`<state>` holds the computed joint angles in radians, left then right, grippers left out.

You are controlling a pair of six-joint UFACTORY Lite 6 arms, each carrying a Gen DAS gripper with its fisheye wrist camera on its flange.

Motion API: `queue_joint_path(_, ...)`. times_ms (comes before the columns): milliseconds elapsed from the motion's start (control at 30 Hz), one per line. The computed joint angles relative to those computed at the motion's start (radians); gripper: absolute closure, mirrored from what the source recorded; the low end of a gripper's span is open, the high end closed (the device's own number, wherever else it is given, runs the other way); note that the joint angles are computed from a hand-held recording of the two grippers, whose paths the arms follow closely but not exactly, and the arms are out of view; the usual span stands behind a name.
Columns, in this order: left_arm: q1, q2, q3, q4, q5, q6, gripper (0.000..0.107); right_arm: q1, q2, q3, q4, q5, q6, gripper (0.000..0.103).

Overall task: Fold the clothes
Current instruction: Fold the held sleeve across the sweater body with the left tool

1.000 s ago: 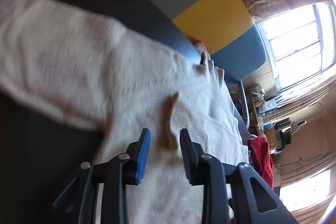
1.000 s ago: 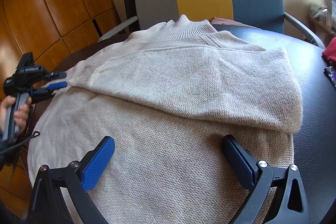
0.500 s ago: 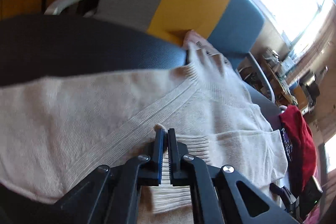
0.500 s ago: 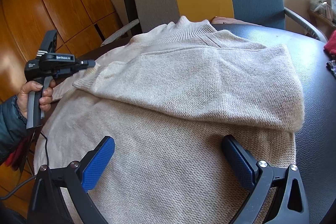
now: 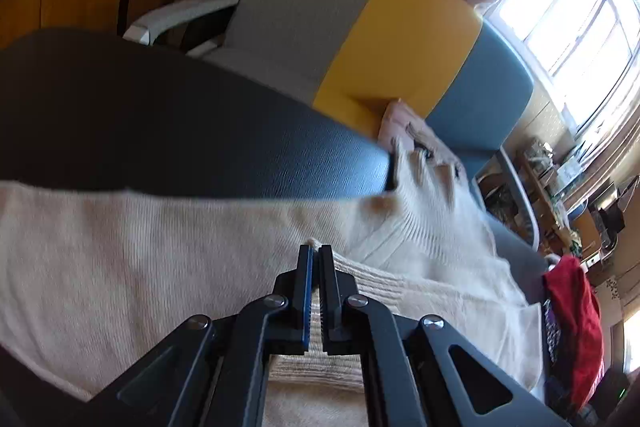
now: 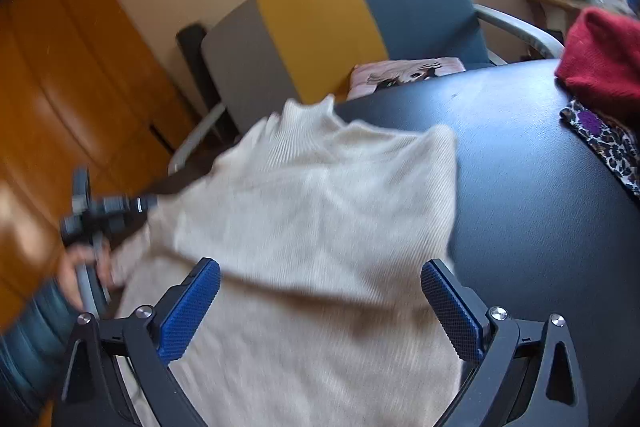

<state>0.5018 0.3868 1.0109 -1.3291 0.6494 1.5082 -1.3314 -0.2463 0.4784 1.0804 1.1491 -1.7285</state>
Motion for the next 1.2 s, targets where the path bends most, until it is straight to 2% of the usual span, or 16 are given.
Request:
queue_joint_path(67,-0.009,0.015,-0.023,-0.033,-0.030,0.028,0.105,0.080,0.043,0.030,0.057,-0.065,0.024,0.001)
queue_joint_path(200,-0.012,0.050,-0.042,-0.088,-0.090,0.085,0.105,0.279,0.170,0.088,0.193,-0.263,0.041,0.003)
queue_joint_path(300,-0.013,0.087,-0.033,-0.139,-0.118,0.153,0.104,0.350,0.276,0.125,0.287,-0.404,-0.021,0.005)
queue_joint_path(367,-0.029,0.093,-0.033,-0.181,-0.149,0.202,0.104,0.337,0.296,0.127,0.336,-0.400,-0.090,0.005)
queue_joint_path(467,-0.100,0.063,-0.067,-0.338,-0.257,0.370,0.105,0.359,0.288,0.122,0.358,-0.434,-0.115,0.004)
queue_joint_path(533,-0.134,0.042,-0.078,-0.377,-0.306,0.406,0.106,0.379,0.270,0.111,0.355,-0.457,-0.117,0.002)
queue_joint_path(633,-0.105,0.025,-0.054,-0.229,-0.261,0.245,0.100,0.355,0.264,0.129,0.258,-0.420,-0.054,0.001)
queue_joint_path(700,-0.073,0.016,-0.023,-0.145,-0.176,0.166,0.097,0.335,0.262,0.165,0.176,-0.365,0.018,0.004)
queue_joint_path(767,-0.060,0.025,0.041,-0.054,-0.096,0.074,0.090,0.323,0.266,0.212,0.117,-0.302,0.082,0.019)
queue_joint_path(867,-0.101,0.121,0.215,0.068,-0.011,-0.122,0.085,0.381,0.317,0.312,0.103,-0.245,0.147,0.027)
queue_joint_path(933,-0.139,0.207,0.349,0.128,0.025,-0.247,0.084,0.465,0.390,0.408,0.100,-0.261,0.205,0.031)
queue_joint_path(1033,-0.216,0.332,0.535,0.216,0.036,-0.403,0.082,0.614,0.548,0.601,0.082,-0.336,0.312,0.047)
queue_joint_path(1133,-0.287,0.481,0.761,0.329,0.051,-0.568,0.080,0.726,0.740,0.863,0.013,-0.386,0.463,0.048)
queue_joint_path(1200,-0.322,0.509,0.805,0.373,0.045,-0.609,0.079,0.770,0.862,1.043,-0.041,-0.389,0.563,0.048)
